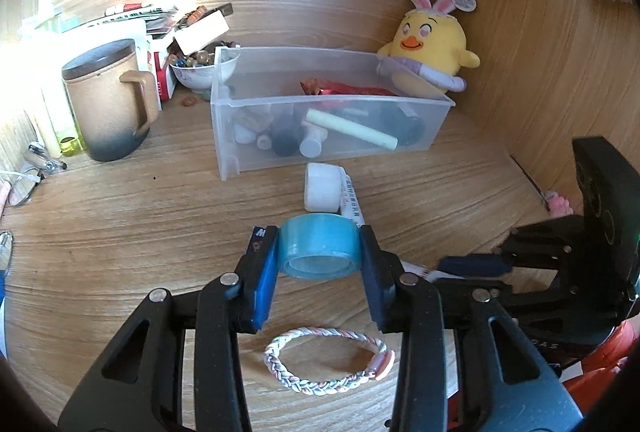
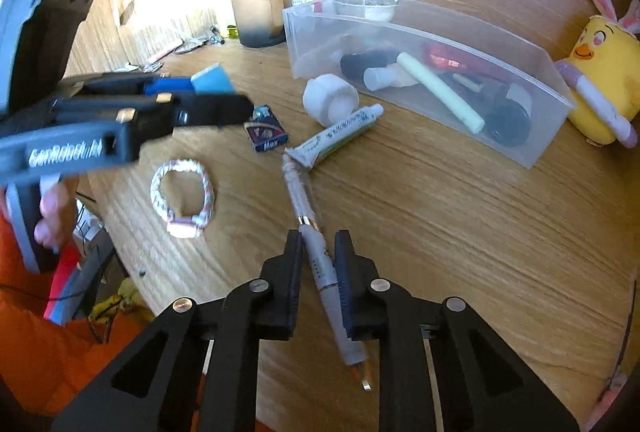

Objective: Organize objects
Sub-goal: 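Carry the blue tape roll and white pen over the clear box and release both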

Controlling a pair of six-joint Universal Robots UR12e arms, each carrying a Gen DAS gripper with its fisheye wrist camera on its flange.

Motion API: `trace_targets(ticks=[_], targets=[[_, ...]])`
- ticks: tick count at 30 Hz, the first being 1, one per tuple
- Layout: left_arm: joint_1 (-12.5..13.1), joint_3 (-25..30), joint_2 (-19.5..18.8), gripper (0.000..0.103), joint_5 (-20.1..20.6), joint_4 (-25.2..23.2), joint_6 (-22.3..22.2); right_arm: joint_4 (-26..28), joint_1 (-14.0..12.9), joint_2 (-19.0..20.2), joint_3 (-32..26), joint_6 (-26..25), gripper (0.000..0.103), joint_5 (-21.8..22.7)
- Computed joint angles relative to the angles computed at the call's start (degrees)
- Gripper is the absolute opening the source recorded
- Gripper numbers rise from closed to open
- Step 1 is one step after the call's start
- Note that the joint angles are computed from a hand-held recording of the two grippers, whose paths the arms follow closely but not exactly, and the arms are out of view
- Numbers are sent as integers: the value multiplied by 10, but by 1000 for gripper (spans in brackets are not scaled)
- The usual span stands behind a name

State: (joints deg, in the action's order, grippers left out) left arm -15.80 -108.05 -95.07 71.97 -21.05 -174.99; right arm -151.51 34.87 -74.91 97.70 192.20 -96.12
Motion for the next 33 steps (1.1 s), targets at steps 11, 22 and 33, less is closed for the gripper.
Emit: trace_targets(ticks=[11, 22, 33], targets=[[-8, 6, -6, 38, -2, 9, -2, 11, -6, -22, 25, 67, 10, -50], [-15, 37, -25, 38, 11, 32, -8, 17, 0, -1, -2, 46, 11, -86], [-15, 73, -45, 38, 21, 48, -14, -24, -6, -4, -4, 64, 10, -99]])
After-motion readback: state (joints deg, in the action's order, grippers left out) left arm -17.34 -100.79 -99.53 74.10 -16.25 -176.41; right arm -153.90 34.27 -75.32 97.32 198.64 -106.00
